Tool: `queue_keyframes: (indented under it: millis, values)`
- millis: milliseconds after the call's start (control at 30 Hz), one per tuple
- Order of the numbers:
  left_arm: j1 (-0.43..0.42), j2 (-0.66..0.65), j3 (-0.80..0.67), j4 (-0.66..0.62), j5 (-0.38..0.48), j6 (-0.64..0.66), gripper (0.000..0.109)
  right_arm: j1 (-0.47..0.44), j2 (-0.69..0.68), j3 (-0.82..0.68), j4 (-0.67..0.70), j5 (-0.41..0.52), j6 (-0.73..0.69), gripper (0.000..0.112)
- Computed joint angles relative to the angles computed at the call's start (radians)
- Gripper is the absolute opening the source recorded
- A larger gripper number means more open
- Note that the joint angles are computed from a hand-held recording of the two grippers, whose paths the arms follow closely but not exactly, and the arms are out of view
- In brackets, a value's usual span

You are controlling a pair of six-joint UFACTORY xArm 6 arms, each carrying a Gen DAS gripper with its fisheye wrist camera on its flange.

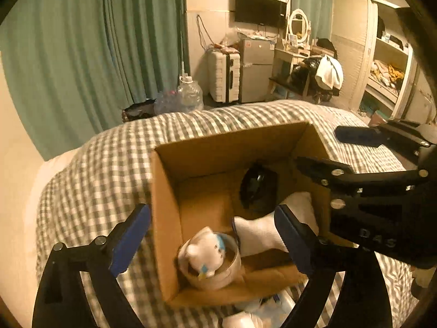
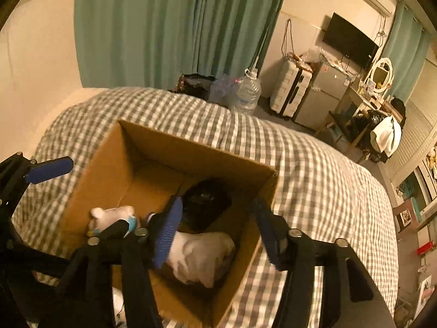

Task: Organize objects
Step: 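Withdraw both grippers from the box toward the white bottle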

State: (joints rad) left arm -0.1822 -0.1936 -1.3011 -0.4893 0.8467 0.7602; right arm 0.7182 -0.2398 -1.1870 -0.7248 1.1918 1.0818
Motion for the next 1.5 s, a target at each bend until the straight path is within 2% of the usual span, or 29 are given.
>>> queue_keyframes:
  millis: [133,300,467,700,900,1267,1500]
  values:
    - [0.035,-0.043,-0.017,-0.015,0.050,-0.012,0.096,0.096,-0.006,-0.067,-0.067,0.121,0.023,0.073]
    - [0.077,-0.129,-0.016,-0.056,0.095,0.007,0.099,0.243,0.004,-0.176,-0.148,0.287,0.042,0.078]
    - [0.134,-0.194,-0.015,-0.088,0.131,0.045,0.101,0.386,0.017,-0.272,-0.243,0.440,0.075,0.078]
    - [0.219,-0.244,0.030,-0.107,0.150,0.068,0.102,0.505,0.009,-0.323,-0.286,0.536,0.108,0.078]
    - [0.233,-0.277,0.150,-0.050,0.078,0.032,0.102,0.531,-0.036,-0.235,-0.245,0.487,0.156,0.078]
    - [0.182,-0.361,0.483,0.020,-0.179,-0.031,0.102,0.435,-0.120,0.150,-0.077,0.190,0.290,0.078]
    - [0.126,-0.347,0.611,0.077,-0.210,-0.036,0.102,0.366,-0.122,0.307,0.012,0.053,0.333,0.078]
